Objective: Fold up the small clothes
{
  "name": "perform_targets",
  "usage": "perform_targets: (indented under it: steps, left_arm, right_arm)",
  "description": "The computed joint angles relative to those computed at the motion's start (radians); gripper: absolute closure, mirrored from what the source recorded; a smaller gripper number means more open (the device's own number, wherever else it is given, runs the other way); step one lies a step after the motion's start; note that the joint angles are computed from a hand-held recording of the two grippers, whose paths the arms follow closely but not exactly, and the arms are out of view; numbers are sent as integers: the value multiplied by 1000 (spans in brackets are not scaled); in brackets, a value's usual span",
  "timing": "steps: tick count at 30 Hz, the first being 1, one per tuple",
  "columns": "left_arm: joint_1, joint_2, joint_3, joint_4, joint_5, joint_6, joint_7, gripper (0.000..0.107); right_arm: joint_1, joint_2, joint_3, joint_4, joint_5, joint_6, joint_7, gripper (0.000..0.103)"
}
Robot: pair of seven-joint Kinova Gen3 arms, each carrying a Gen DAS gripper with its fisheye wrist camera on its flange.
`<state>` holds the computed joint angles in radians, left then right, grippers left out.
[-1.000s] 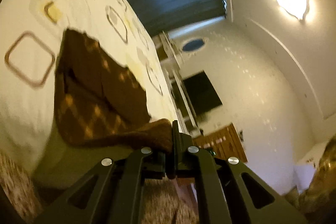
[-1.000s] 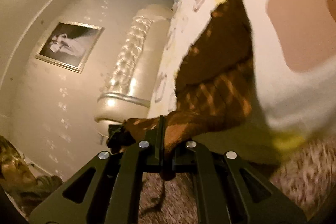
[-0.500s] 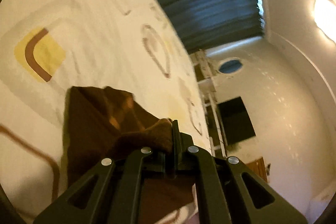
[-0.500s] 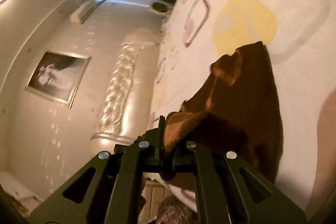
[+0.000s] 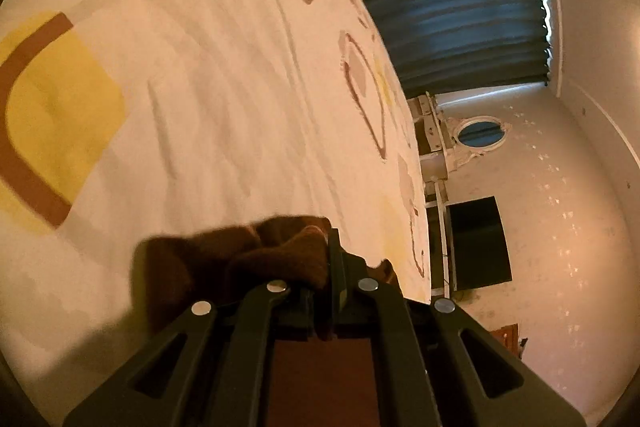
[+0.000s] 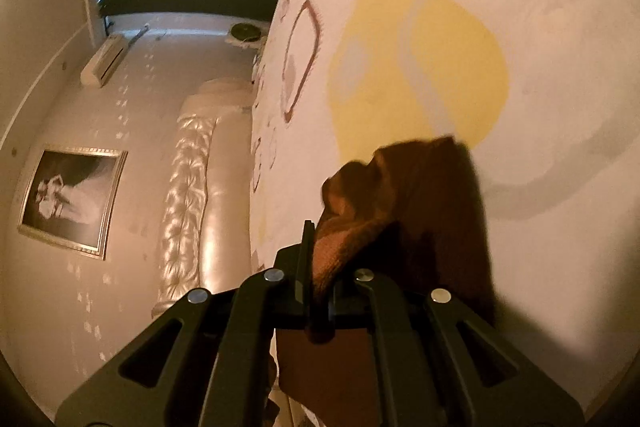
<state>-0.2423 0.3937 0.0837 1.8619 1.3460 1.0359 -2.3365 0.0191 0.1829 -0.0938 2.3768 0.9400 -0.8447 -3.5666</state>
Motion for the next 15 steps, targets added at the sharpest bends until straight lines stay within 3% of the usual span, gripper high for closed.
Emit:
perform_targets:
  steps: [3, 5, 7, 10, 15]
  left_arm:
    - [-3, 29, 2, -20, -11, 8, 39, 101]
    - [-11, 41, 6, -18, 4, 14, 50, 89]
    - [-27, 40, 9, 6, 46, 20, 30, 64]
    - [-42, 35, 2, 32, 115, 38, -11, 43]
    - [-53, 9, -26, 39, 57, 90, 23, 41]
  right_arm:
    - [0, 38, -2, -9, -32, -7, 21, 95]
    - [0, 54, -8, -9, -64, -12, 41, 93]
    - [-1, 65, -14, 2, -114, -23, 74, 83]
    - [-2, 79, -20, 36, -204, -63, 136, 74]
    - [13, 29, -27, 94, -255, -48, 173, 63]
